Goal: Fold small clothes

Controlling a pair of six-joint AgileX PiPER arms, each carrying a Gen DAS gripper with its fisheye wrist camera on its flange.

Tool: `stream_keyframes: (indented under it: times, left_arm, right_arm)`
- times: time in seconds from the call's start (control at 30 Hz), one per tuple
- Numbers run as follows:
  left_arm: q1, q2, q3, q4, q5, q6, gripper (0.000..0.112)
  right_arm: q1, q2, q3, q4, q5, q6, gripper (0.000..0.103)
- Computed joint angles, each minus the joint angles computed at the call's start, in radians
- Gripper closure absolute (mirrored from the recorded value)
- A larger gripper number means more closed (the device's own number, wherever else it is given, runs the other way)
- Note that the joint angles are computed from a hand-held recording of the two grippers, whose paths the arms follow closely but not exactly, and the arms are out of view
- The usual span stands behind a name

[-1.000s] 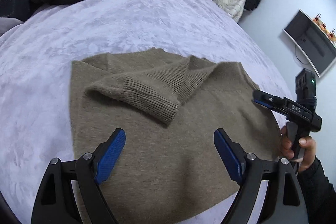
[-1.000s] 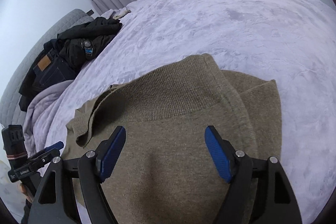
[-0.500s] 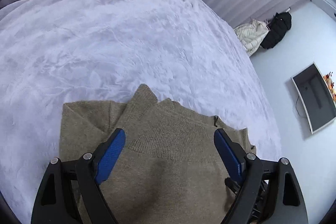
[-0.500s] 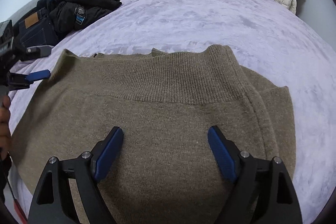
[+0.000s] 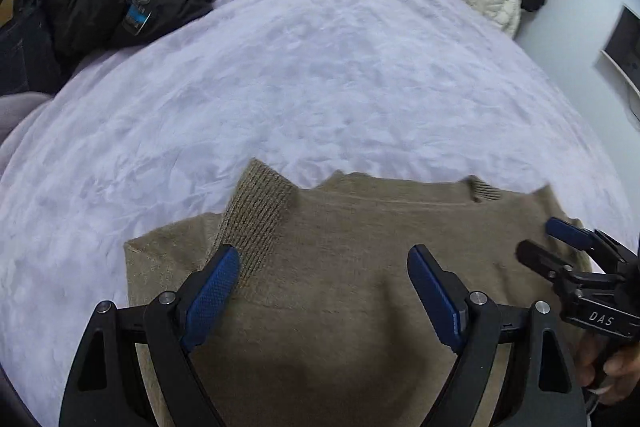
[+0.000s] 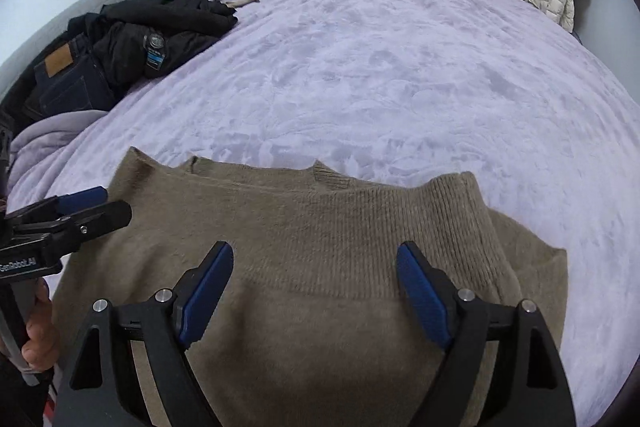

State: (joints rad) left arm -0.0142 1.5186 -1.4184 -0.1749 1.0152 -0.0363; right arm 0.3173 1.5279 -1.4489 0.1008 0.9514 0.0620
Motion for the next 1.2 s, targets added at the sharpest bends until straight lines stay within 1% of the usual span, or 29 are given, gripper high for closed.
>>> stream_keyframes:
  times: [0.03,0.07,0.1,0.13,0.2,0.23,0.3,0.33,0.4,0.47,0.5,0.53,0.57,0.63,0.73,0.8,0.83,0.87,0.9,0.93,1.0,1.07,1.13,1.2]
  left_arm:
    - [0.039,0.035,-0.005,-0.041,0.009,0.016,0.025]
    - [0.082,0.059,0.0,-0.095,0.015,0.048,0.025]
    - [0.109,0.06,0.018,-0.135,0.003,0.086,0.025]
    - [0.121,0.051,0.037,-0.151,-0.012,0.113,0.025]
    - [0.14,0.03,0.067,-0.186,-0.028,0.177,0.025]
    - [0.152,0.022,0.073,-0.208,-0.023,0.203,0.025]
    - [0.211,0.012,0.055,-0.288,0.03,0.255,0.025]
    - [0.242,0.003,0.044,-0.315,0.05,0.265,0.025]
    - [0.299,-0.047,0.033,-0.32,0.063,0.245,0.025]
    - [0.339,-0.095,0.041,-0.303,0.067,0.228,0.025]
    - [0.338,-0.122,0.052,-0.269,0.077,0.207,0.025]
    - [0.316,-0.132,0.055,-0.229,0.082,0.186,0.025]
    - [0.267,-0.162,0.079,-0.164,0.082,0.156,0.025]
    - [0.145,-0.225,0.143,-0.046,0.048,0.098,0.025]
    - [-0.025,-0.285,0.23,0.066,-0.033,0.005,0.025]
    - [-0.066,-0.275,0.268,0.093,-0.055,-0.026,0.025]
    - [-0.075,-0.261,0.278,0.118,-0.053,-0.045,0.025]
    - [-0.072,-0.248,0.293,0.14,-0.05,-0.059,0.025]
    - [-0.046,-0.252,0.319,0.121,-0.064,-0.034,0.025]
    - [-0.006,-0.27,0.345,0.069,-0.079,0.023,0.025]
    - [0.051,-0.303,0.364,0.024,-0.068,0.082,0.025]
    - [0.101,-0.326,0.38,-0.025,-0.054,0.15,0.025]
    - [0.139,-0.352,0.399,-0.061,-0.04,0.204,0.025]
    - [0.154,-0.379,0.416,-0.058,-0.038,0.217,0.025]
  right_arm:
    - [-0.003,0.044,-0.035,-0.049,0.023,0.033,0.017]
    - [-0.022,0.077,-0.059,-0.059,0.046,0.036,0.017]
    - [-0.058,0.113,-0.082,-0.028,0.073,0.019,0.017]
    - [-0.099,0.123,-0.077,0.028,0.072,-0.018,0.017]
    - [-0.138,0.112,-0.047,0.052,0.036,-0.04,0.017]
    - [-0.162,0.109,-0.038,0.091,0.035,-0.064,0.017]
    - [-0.208,0.098,-0.021,0.177,0.028,-0.101,0.017]
    - [-0.22,0.09,-0.018,0.188,0.03,-0.093,0.017]
    - [-0.203,0.057,-0.021,0.109,0.037,-0.013,0.017]
    - [-0.154,0.006,-0.017,-0.015,0.046,0.085,0.017]
    - [-0.129,-0.022,-0.009,-0.056,0.048,0.113,0.017]
    - [-0.113,-0.043,-0.003,-0.057,0.049,0.105,0.017]
    - [-0.092,-0.066,0.011,-0.046,0.052,0.089,0.017]
    - [-0.022,-0.092,0.029,-0.069,0.072,0.083,0.017]
    - [0.109,-0.106,0.063,-0.163,0.063,0.129,0.017]
    - [0.173,-0.091,0.078,-0.222,0.065,0.166,0.017]
    - [0.184,-0.083,0.088,-0.224,0.071,0.159,0.017]
    - [0.187,-0.074,0.102,-0.22,0.077,0.142,0.017]
    - [0.192,-0.078,0.125,-0.238,0.076,0.142,0.017]
    - [0.186,-0.097,0.159,-0.251,0.059,0.143,0.017]
    - [0.113,-0.149,0.214,-0.195,0.027,0.095,0.017]
    - [0.034,-0.189,0.252,-0.148,0.017,0.051,0.017]
    - [-0.044,-0.23,0.291,-0.089,0.002,-0.029,0.017]
    - [-0.068,-0.27,0.319,-0.11,0.001,-0.055,0.017]
